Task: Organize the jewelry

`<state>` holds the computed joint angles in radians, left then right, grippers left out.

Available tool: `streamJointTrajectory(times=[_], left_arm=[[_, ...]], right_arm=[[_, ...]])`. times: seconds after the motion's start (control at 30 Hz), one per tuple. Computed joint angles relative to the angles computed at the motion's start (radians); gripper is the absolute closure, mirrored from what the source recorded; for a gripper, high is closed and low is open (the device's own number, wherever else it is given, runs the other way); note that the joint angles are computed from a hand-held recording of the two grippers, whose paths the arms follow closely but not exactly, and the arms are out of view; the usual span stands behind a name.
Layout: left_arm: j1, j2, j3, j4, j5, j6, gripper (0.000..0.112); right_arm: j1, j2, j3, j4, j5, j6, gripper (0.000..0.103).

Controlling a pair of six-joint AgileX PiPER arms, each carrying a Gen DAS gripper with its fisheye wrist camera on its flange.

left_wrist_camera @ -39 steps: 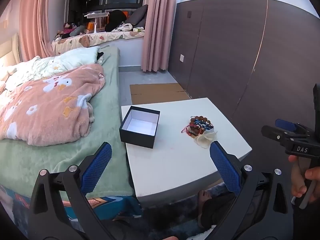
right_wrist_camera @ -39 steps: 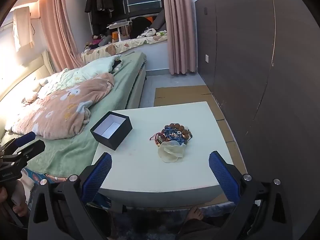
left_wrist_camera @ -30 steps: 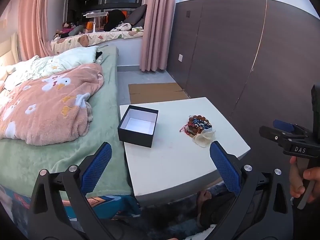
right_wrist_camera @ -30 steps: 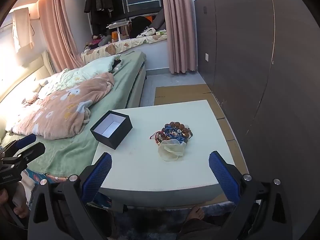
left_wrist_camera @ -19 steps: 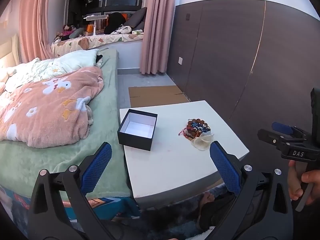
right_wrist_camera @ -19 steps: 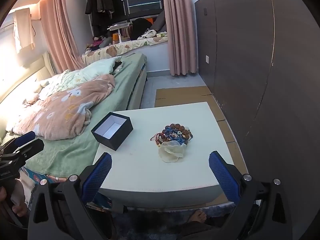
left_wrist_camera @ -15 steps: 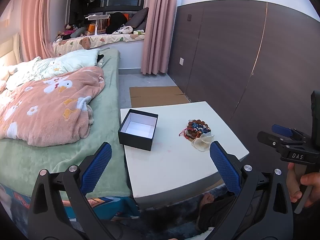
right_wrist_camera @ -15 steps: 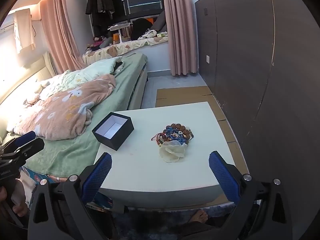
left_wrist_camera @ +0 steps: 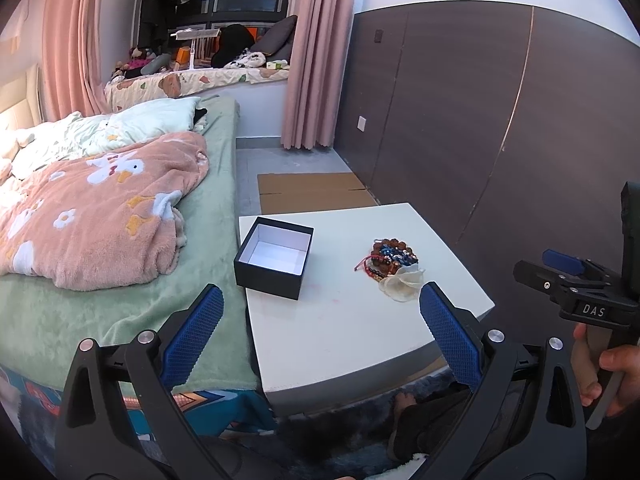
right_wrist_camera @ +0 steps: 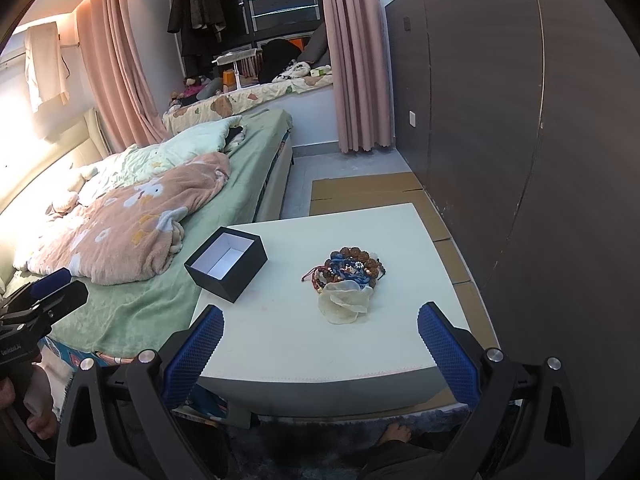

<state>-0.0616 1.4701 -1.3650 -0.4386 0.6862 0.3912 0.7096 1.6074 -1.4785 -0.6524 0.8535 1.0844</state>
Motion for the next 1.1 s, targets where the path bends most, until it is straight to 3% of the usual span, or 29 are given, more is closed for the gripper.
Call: streamJointTrajectory(times=[1.1], left_arm=[[-0.032, -0.037, 0.019, 0.027, -0.004, -0.027, 0.014]], right_arm=[[0.024, 0.001, -0.008, -0.007, 0.013, 0.018, 0.008]])
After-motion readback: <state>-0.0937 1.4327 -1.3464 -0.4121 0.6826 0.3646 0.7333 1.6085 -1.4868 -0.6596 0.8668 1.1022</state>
